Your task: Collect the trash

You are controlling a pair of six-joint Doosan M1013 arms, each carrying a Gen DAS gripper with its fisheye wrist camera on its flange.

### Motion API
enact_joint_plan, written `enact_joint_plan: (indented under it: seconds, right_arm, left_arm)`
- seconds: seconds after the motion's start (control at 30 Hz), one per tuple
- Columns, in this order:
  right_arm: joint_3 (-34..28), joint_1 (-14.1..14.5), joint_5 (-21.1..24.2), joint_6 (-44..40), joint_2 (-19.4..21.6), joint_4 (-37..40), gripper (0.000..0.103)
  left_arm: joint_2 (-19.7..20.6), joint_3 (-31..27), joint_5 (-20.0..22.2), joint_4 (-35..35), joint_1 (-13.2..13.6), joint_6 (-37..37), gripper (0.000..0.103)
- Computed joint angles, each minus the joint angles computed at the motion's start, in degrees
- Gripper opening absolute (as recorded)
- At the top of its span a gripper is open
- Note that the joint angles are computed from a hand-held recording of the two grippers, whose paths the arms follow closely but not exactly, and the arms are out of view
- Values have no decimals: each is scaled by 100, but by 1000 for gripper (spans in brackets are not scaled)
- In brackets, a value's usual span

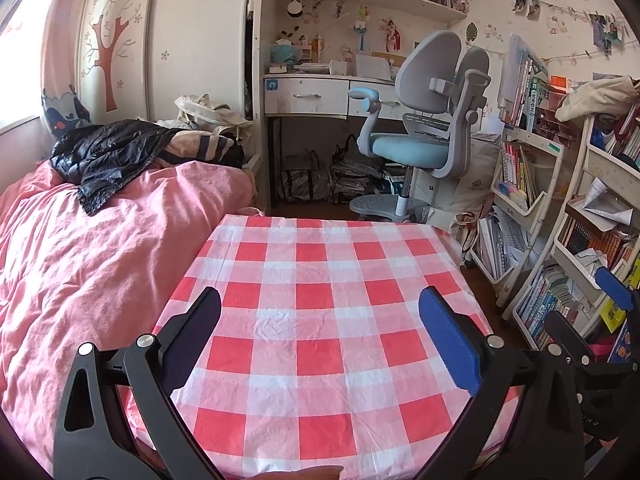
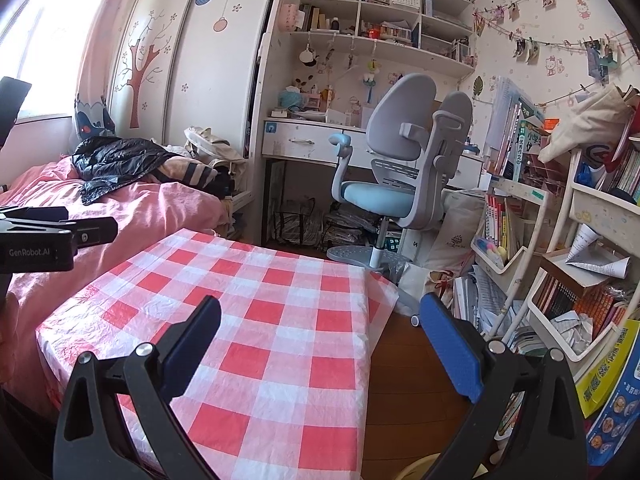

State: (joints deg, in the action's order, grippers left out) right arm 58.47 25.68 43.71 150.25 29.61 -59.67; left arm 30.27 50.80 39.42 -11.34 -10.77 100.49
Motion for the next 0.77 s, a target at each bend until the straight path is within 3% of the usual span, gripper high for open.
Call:
enact_joint_plan:
  seconds: [0.17, 0.27, 0.33, 0.47, 0.63, 0.77]
  right_arm:
    - [-95, -17, 13, -387, 49, 286, 95]
    - [-195, -37, 25, -837, 97, 663, 95]
    - [-318, -92, 31, -1330, 151, 1217, 95]
    - [-671, -336, -60, -2123, 383, 2550, 95]
    - [-2159, -566, 1107, -3319, 1312, 3828, 95]
    - [-3460, -684, 2036, -3749, 2113, 4298, 95]
  left_arm:
    - [16, 6, 17, -825, 130, 406, 96]
    - [-19, 91, -200, -519, 100, 294, 96]
    - [59, -37, -93, -200, 83, 117, 96]
    - [516, -855, 703, 28, 132, -35, 96]
    - [1444, -2498, 1949, 416, 217, -592, 96]
    - [2263, -3954, 2878, 931, 216, -879, 96]
